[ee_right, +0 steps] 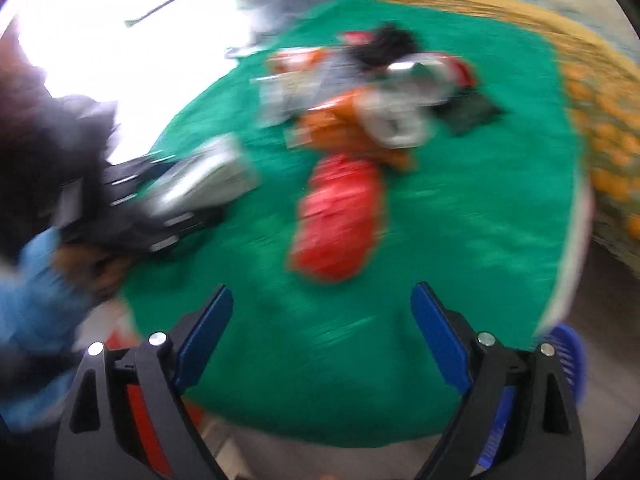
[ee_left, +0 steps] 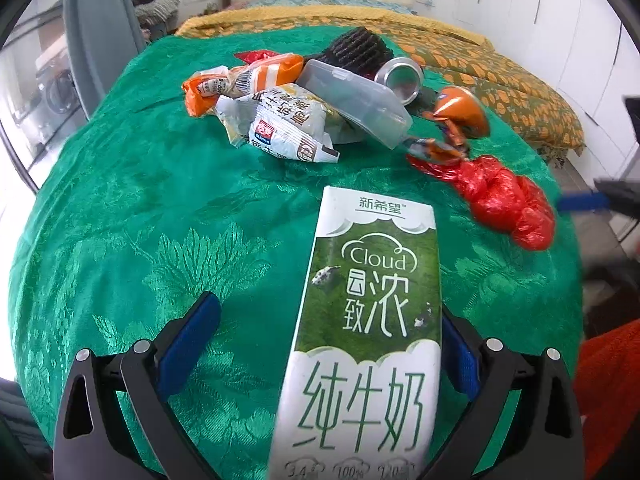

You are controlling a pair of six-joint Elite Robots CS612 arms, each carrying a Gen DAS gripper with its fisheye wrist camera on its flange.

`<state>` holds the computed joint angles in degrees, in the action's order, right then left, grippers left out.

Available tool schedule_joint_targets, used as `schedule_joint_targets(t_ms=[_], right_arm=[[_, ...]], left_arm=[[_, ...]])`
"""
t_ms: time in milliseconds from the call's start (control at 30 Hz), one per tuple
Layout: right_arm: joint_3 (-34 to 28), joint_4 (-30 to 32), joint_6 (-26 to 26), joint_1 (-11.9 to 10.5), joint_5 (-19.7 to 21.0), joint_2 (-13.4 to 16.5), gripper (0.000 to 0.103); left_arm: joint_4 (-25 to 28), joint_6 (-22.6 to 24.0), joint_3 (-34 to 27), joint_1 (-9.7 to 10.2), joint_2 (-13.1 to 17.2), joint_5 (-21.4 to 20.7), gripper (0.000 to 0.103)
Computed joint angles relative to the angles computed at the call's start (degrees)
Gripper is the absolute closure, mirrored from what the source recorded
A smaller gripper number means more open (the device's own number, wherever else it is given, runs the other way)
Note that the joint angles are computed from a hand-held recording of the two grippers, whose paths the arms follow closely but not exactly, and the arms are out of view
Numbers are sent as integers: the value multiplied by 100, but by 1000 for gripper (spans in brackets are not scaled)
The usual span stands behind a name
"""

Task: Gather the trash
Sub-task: 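Grasp the red plastic bag with the right tool while the left tool holds the carton, then carry both items over the blue wastebasket and open both tools to drop them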

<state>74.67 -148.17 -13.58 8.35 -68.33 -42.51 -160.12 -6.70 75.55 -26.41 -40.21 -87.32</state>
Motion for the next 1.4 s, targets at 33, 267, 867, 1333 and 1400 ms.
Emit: schedule_joint_targets(t_ms=[33, 267, 867, 1333, 1400], right_arm=[[-96, 57, 68, 37, -312, 30, 15], [-1013, 560, 147, 256, -581, 491, 27], [867, -1465, 1575, -383, 232, -399, 62], [1244, -1833, 2629, -1137, -1493, -103, 62], [1231, -1804, 2820, -1239, -1337, -31, 62]], left_arm=[[47, 4, -7, 24, -19, -89, 6], [656, 180, -214, 65, -75, -362, 13], [132, -193, 69, -281, -297, -1154, 54], [1382, 107, -2165, -1114, 1032, -1730, 53], [1790, 3, -2720, -1164, 1392, -1803, 53]])
